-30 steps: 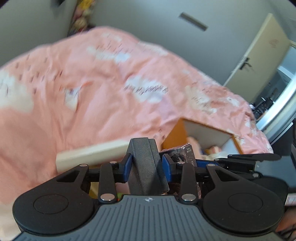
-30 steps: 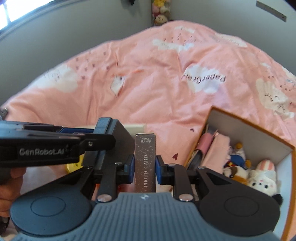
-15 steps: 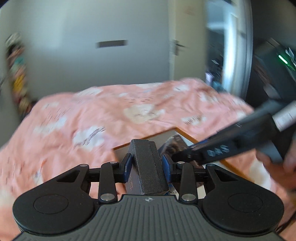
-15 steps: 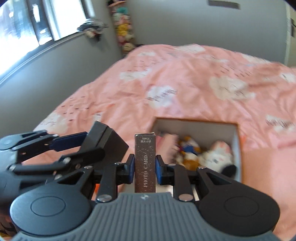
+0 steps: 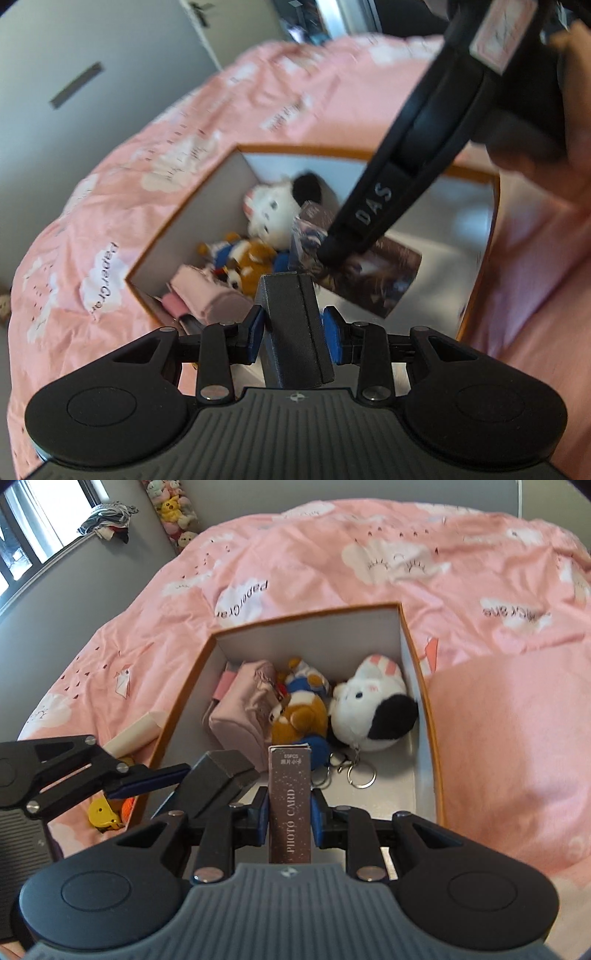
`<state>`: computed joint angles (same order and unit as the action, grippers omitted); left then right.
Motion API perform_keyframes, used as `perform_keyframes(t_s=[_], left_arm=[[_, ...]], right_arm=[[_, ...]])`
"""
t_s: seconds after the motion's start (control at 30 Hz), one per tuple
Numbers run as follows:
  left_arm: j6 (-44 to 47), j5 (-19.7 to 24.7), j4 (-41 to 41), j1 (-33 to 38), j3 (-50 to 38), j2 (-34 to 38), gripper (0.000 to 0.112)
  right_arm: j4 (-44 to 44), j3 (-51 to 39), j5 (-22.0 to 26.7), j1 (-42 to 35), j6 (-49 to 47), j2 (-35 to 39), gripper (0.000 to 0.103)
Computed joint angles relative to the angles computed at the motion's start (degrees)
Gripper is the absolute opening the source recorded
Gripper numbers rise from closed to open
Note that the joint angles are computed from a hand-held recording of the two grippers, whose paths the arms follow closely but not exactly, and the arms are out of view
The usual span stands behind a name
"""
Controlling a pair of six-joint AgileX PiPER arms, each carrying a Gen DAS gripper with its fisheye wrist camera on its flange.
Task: Organize objects
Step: 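Carry both held boxes over the orange box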
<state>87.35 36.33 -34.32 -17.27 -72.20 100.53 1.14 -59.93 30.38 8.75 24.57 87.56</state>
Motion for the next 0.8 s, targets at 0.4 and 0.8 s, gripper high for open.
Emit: perform_keyframes(t_s=[0.4,0.8], left_arm=[[-1.91,5.28,11.69,-1.7,-9.07,7.94,0.039],[-3.11,20.42,10.99,0.49,-21.58,16.02,0.046]], right_arm=[[3.54,-0.14,-0.25,-0.78,-3.81,2.64,0.024],[3.46,-1.03,1.55,-1.13,-3.64,4.07,0.024]])
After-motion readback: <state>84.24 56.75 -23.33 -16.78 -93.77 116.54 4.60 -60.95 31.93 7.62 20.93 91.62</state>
